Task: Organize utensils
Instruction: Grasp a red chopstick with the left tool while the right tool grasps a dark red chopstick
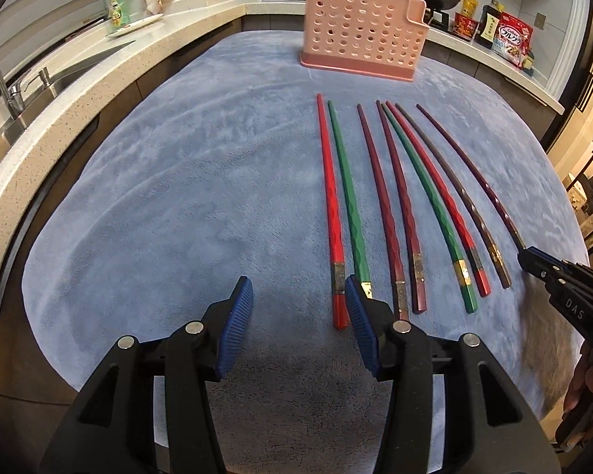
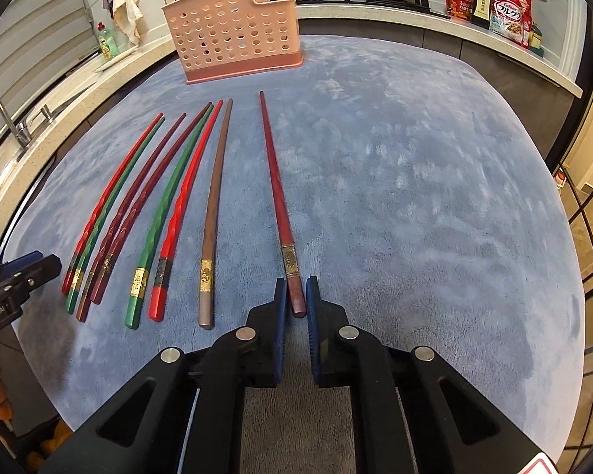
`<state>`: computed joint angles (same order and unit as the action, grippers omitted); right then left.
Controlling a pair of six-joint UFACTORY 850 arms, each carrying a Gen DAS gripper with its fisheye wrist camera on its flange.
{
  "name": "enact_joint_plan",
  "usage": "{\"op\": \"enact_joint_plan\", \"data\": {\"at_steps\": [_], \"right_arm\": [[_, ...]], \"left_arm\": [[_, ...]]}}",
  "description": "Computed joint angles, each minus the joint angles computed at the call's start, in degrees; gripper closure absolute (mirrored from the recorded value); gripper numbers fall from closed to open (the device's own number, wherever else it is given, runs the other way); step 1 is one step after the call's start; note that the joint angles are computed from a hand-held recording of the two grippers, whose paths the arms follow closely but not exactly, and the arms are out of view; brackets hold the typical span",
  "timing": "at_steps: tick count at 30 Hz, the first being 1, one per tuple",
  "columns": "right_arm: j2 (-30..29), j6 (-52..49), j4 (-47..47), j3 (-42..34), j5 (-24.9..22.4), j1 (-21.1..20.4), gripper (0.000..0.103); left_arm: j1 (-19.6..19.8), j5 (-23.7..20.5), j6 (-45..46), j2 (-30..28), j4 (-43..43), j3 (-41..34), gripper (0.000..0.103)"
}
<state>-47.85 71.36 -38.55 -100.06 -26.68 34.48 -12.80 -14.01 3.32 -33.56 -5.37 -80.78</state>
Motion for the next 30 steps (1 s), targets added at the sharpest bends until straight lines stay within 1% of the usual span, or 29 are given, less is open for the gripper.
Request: {"op": "enact_joint_plan", "data": {"at_steps": [4, 7, 17, 20, 23, 25, 27, 30], "right_arm": [[0.04, 0.08, -0.04, 0.09, 0.06, 0.0, 0.094], [0.06, 0.15, -0.08, 0.13, 0.11, -0.01, 0.094], [0.08, 0.54, -0.45, 0.27, 0.24, 0.0, 0.094], [0.12, 0.61, -0.52, 0.33, 0.27, -0.02, 0.094], [0.2, 0.44, -0.24, 0.41, 0.47, -0.06, 0.094], [0.21, 0.35, -0.23, 0.44, 0.39, -0.05, 0.094], [0.27, 0.51, -0.23, 0.52, 0.52, -0.05, 0.094], [0.51, 0.79, -0.18, 0.65, 0.69, -0.07, 0.094]], "left_arm": [[-0.23, -0.88, -1.35, -0.93, 1.11, -0.73, 0.057], [-0.31, -1.01, -0.56, -1.22, 0.43, -0.94, 0.057], [-0.83, -1.05, -5.52, -1.87, 5.87, -1.35, 0.057], [-1.15, -1.0, -9.74, -1.91, 10.68, -1.36, 0.066], [-1.09, -1.25, -9.04, -1.91, 10.07, -1.49, 0.077], [-0.98, -1.5, -8.7, -1.94, 9.77, -1.63, 0.089], [-0.83, -1.78, -7.48, -1.96, 8.46, -1.78, 0.093], [-0.66, -2.21, -6.52, -1.99, 7.26, -1.97, 0.094]]}}
